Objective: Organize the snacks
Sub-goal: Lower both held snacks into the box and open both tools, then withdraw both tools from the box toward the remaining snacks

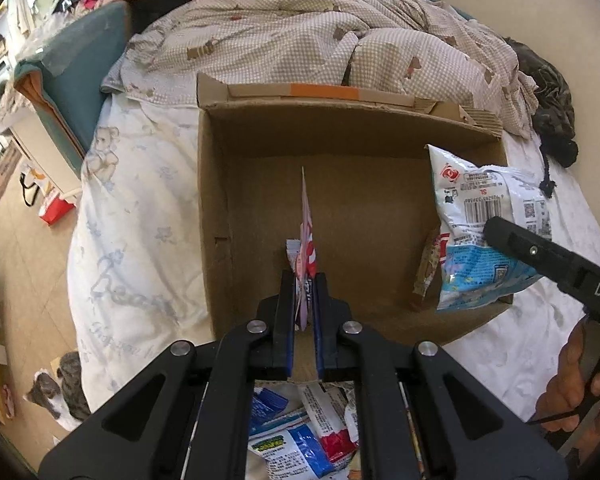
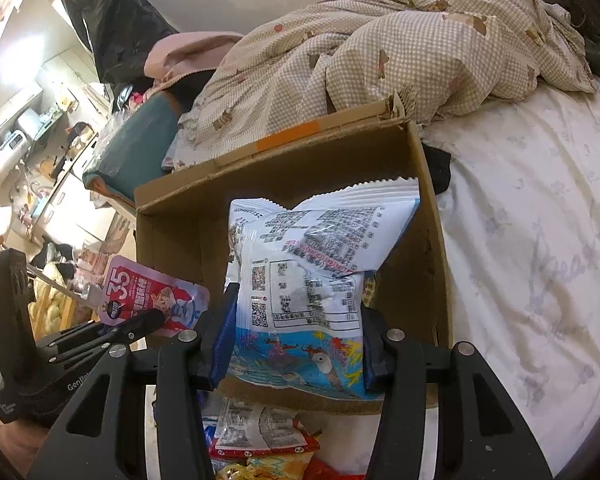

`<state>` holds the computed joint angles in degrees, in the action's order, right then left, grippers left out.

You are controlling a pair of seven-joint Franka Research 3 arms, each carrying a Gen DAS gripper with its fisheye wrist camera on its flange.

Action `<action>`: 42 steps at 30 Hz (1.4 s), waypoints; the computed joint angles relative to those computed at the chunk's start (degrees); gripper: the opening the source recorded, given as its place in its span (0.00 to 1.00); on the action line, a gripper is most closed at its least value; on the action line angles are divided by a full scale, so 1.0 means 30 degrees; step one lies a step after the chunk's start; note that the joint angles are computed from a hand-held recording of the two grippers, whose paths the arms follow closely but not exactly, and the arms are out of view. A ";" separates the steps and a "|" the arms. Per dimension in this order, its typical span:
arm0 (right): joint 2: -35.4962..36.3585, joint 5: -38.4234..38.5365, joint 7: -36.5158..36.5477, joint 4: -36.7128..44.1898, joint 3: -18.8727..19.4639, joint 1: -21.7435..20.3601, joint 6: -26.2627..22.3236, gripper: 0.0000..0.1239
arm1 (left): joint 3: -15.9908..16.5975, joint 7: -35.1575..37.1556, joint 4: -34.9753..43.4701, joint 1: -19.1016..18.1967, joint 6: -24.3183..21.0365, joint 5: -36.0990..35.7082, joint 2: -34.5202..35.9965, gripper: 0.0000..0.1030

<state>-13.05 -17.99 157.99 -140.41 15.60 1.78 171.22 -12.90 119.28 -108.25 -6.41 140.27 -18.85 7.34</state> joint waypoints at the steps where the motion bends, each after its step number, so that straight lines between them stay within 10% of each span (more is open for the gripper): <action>1: -0.0069 -0.0595 0.0562 -0.0001 0.0386 -0.0464 0.0068 0.42 | -0.0018 0.0100 -0.0083 0.0011 0.0145 -0.0072 -0.0068 0.06; 5: -0.0315 -0.2775 0.2310 0.0371 0.1238 -0.1367 -0.1241 0.64 | 0.0050 -0.0090 -0.0266 -0.0024 0.0686 0.0148 -0.0221 0.07; 9: -0.0296 -0.2786 0.2238 0.0239 0.0421 -0.0586 -0.1096 0.64 | 0.0039 -0.0027 -0.0273 0.0123 0.0772 -0.0490 -0.0251 0.62; 32: -0.0327 -0.2867 0.1997 0.0203 -0.0082 -0.0008 -0.0532 0.78 | 0.0190 0.4117 -0.1842 0.0153 0.2415 -0.4639 -0.1708 0.64; 42: -0.1609 -0.2785 0.2380 -0.0111 0.1027 -0.0309 -0.1462 0.78 | 0.1171 0.5798 -0.3528 -0.0495 0.3614 -0.5344 -0.3436 0.85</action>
<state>-17.88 -26.34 165.13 -140.74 18.68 0.85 166.83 -9.39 136.68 -118.83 -7.89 151.11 -34.88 -2.97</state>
